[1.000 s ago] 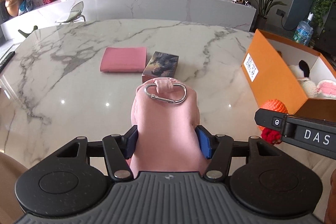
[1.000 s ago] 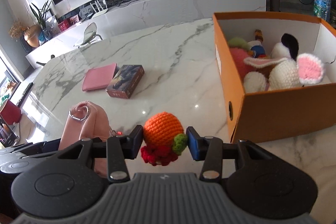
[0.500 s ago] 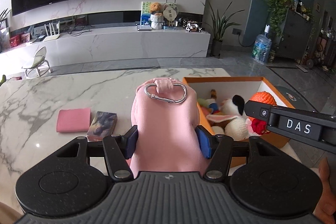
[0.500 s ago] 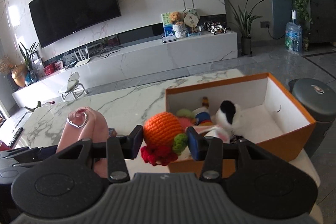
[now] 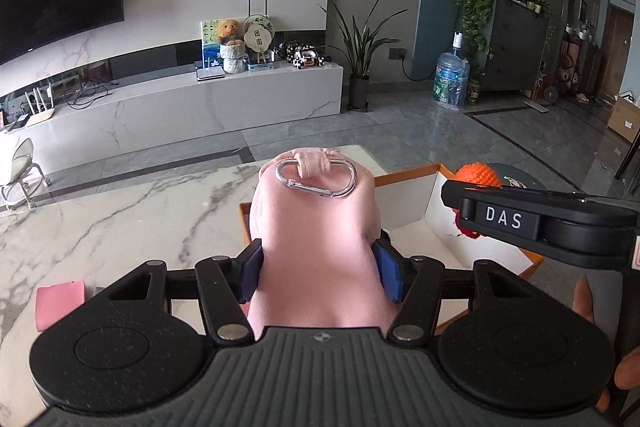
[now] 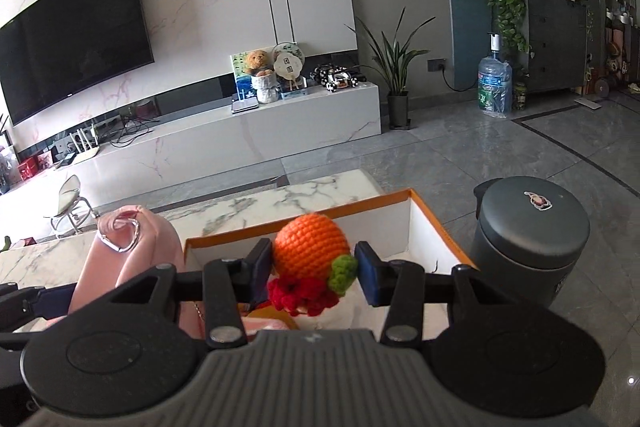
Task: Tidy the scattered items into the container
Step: 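Carry the pouch and fruit over the box while the right tool drops the fruit inside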
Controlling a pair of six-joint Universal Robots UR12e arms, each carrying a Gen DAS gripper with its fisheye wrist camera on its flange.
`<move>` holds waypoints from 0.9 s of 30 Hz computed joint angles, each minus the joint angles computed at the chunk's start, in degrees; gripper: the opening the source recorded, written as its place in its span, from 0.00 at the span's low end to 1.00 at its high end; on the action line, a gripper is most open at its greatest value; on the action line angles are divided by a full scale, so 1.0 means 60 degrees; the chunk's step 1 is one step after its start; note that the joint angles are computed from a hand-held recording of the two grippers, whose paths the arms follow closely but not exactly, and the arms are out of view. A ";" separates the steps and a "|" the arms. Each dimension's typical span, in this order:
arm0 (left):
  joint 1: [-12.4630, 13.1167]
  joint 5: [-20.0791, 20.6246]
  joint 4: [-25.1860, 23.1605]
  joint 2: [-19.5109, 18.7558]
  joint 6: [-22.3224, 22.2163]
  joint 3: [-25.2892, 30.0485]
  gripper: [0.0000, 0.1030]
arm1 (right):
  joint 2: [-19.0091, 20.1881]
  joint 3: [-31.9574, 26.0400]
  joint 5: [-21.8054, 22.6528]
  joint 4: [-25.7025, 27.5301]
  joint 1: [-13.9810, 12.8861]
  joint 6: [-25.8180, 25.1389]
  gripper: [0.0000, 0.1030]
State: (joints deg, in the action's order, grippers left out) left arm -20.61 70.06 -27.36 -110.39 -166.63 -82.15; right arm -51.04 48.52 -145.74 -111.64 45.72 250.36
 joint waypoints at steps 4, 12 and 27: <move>-0.0185 0.0235 -0.0305 -0.0376 0.0136 0.0443 0.65 | -0.0237 0.0448 0.0310 0.0351 -0.0324 0.0331 0.47; -0.0436 0.0406 -0.1160 -0.1056 0.0429 0.1197 0.65 | -0.0788 0.1920 0.1899 -0.0505 -0.0768 0.0528 0.47; -0.0520 0.0415 -0.1416 -0.1297 -0.0149 0.1408 0.65 | -0.0703 0.1925 0.3141 -0.0306 -0.0965 -0.0374 0.48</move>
State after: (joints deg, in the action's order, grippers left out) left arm -23.73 72.55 -35.85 -118.17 -167.52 -73.70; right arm -55.26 60.07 -126.90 -113.48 39.94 248.11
